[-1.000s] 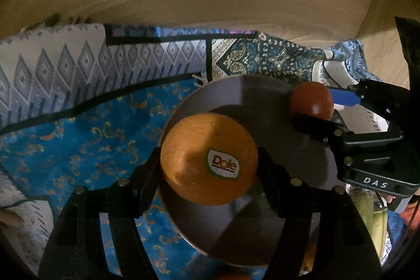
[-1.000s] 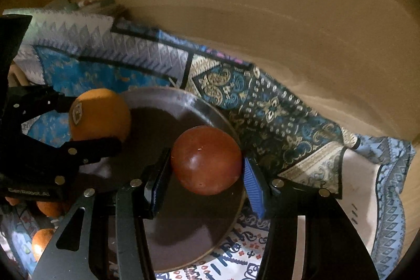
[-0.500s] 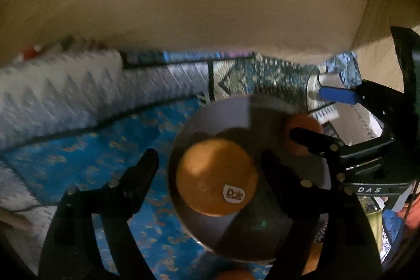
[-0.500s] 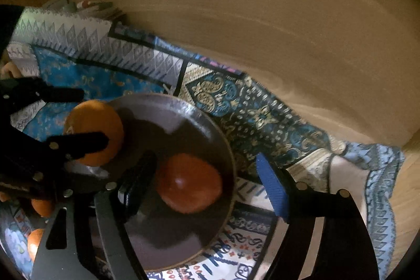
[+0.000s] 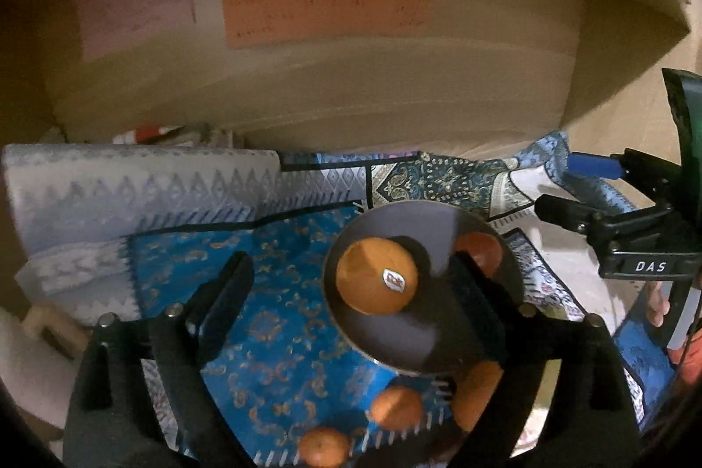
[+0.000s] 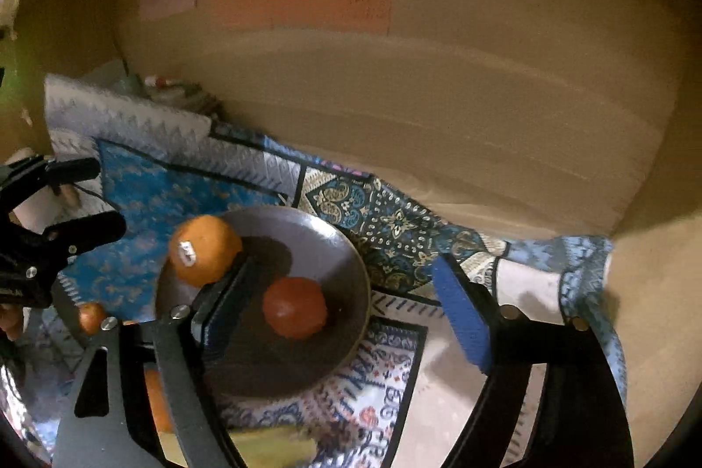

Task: Organize fruits
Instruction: 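Open and withdraw both tools from the plate toward the corn cobs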

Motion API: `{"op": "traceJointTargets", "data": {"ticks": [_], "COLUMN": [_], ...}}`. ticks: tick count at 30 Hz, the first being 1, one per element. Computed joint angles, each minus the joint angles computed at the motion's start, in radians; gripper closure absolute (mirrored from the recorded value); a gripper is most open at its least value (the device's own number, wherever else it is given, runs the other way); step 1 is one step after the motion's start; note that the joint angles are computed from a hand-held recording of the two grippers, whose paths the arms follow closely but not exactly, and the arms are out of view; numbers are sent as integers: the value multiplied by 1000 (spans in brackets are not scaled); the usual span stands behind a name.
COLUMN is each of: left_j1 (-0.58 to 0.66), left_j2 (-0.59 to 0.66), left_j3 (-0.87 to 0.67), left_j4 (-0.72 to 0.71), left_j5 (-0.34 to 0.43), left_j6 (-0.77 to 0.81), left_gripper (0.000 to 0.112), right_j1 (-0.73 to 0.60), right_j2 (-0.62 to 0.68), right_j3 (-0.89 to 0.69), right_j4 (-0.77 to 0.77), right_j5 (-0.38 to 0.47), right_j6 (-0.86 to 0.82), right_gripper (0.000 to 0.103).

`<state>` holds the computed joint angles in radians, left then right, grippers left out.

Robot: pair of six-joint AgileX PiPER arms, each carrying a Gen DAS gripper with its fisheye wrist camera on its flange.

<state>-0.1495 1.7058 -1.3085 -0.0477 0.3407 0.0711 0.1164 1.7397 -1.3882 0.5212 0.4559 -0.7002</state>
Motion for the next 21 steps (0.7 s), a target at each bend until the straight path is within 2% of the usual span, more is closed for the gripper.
{"op": "traceJointTargets", "data": {"ticks": [7, 13, 18, 21], "left_j1": [-14, -55, -72, -90], "left_j2": [-155, -255, -293, -302], "left_j3": [208, 376, 475, 528], "left_j4": [-60, 3, -145, -153], "left_j5": [-67, -119, -140, -161], "left_j6": [58, -1, 115, 106], "left_gripper": [17, 16, 16, 16], "right_j1": [22, 43, 63, 69], "right_j2": [-161, -301, -356, -367], "right_j3": [223, 435, 561, 620], "right_j4": [72, 194, 259, 309], "right_j5": [-102, -180, -215, -226], "right_j6": [-45, -122, -151, -185], "right_gripper": [20, 18, 17, 17]}}
